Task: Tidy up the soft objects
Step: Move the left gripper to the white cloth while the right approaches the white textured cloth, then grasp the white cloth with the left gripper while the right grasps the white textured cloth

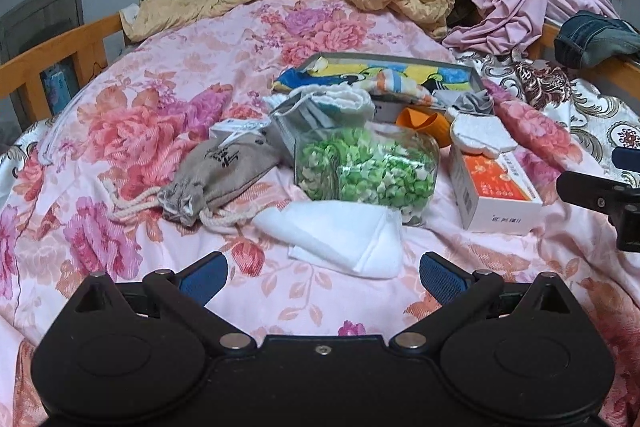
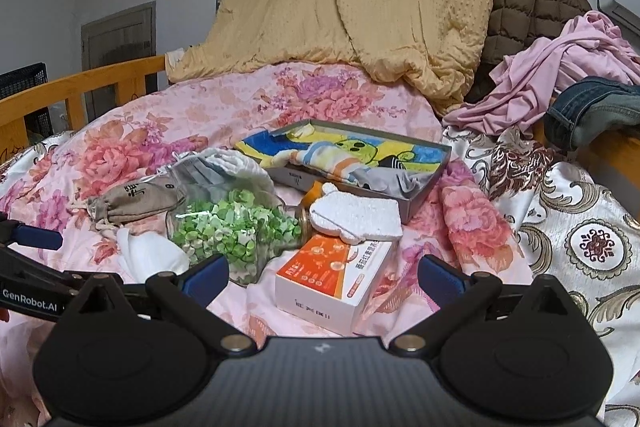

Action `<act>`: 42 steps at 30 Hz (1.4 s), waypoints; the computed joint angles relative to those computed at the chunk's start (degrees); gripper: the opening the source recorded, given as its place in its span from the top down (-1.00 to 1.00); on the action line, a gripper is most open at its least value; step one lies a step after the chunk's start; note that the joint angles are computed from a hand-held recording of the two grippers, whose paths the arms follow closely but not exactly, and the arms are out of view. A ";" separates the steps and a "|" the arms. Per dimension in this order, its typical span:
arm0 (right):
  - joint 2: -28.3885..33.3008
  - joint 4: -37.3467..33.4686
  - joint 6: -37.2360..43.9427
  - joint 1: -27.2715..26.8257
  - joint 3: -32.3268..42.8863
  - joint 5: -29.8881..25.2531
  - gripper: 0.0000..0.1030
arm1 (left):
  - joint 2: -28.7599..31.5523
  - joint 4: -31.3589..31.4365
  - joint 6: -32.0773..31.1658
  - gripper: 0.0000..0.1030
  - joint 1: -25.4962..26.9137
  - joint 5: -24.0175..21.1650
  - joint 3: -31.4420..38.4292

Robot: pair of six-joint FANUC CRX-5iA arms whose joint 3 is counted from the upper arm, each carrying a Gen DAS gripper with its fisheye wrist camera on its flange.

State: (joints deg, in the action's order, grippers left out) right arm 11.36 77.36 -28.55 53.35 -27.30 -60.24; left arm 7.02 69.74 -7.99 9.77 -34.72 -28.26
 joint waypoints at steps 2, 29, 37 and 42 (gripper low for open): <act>0.10 -0.64 0.49 -0.15 0.32 0.30 -0.99 | 0.21 -0.09 0.02 -0.98 -0.03 0.13 0.02; 4.19 6.01 6.04 -13.23 2.10 10.99 -0.99 | 8.35 5.20 -9.85 -0.74 -6.67 4.72 4.13; 7.40 8.46 9.92 -16.61 4.40 13.88 -0.99 | 10.09 0.10 -0.57 -0.37 -5.97 3.59 6.26; 9.27 5.91 13.56 -17.26 6.58 14.35 -0.91 | 10.21 -0.01 2.24 -0.22 -6.25 4.59 6.39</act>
